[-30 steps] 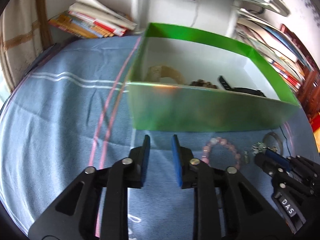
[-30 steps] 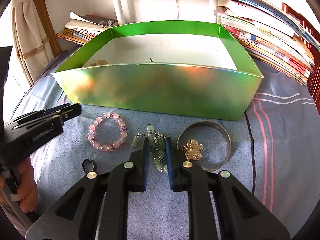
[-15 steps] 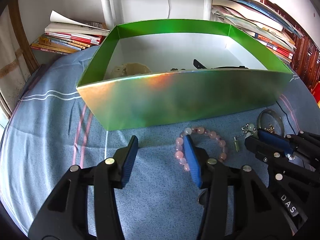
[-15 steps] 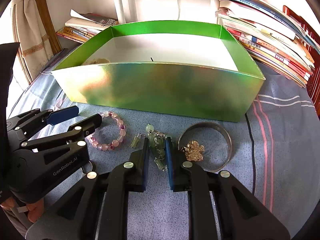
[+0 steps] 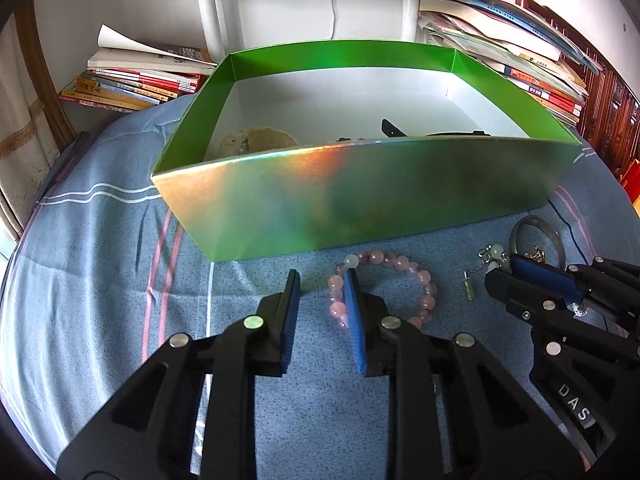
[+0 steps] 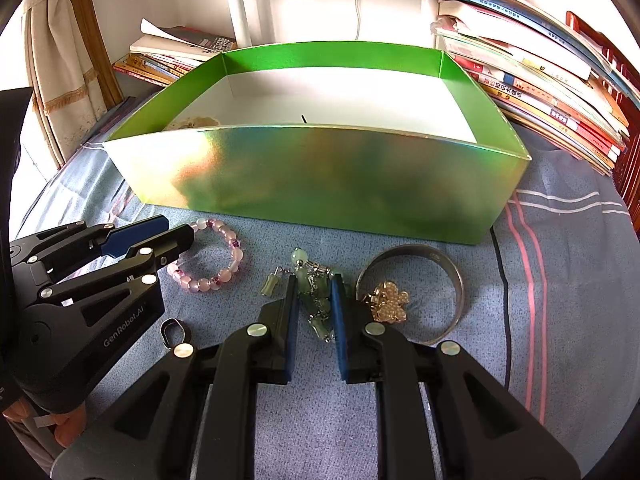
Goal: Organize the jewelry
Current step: 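Drop the green pendant into the box while the left drops the pink bead bracelet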
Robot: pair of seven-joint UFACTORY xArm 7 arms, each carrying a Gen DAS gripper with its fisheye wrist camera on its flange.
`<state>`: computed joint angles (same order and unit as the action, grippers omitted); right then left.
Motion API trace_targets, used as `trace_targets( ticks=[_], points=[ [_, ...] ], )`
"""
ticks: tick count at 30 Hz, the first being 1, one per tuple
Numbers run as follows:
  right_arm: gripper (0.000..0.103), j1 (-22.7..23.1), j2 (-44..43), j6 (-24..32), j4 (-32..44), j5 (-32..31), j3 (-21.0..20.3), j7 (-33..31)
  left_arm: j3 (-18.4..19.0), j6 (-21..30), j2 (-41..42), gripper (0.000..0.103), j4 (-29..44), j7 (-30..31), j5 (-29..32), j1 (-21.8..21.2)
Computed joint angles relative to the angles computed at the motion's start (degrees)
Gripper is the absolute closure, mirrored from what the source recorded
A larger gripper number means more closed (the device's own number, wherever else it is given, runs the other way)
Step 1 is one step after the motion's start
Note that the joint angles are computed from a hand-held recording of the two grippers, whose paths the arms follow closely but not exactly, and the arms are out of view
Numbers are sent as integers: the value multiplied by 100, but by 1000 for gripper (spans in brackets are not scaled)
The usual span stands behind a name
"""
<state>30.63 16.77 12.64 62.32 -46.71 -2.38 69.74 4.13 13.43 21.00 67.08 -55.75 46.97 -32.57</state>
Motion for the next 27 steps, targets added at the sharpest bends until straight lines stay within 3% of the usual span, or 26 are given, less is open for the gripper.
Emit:
trace_targets(
  ticks=[2,7,12,23,27],
  points=[
    [87,-8,7,-13,5,18,2,-12,17,22,-10,94,-5,-13,16,-14],
    [87,22,10,1,16,2,-28,-7,61,103,-29,95,-4,-177,71,-19],
    [96,179,-76,125,32,-614,-169,514,204,122,-177,95,-80,-796,570,-77],
    [96,-320,-764,-26,-330,-1525,188,1461,-309,242,-906,95,-476,-1174,885,495],
    [96,-591,-824,37,-373,-1184,491,1079,-521,249,-990,95,-541,-1015,692,693]
  ],
)
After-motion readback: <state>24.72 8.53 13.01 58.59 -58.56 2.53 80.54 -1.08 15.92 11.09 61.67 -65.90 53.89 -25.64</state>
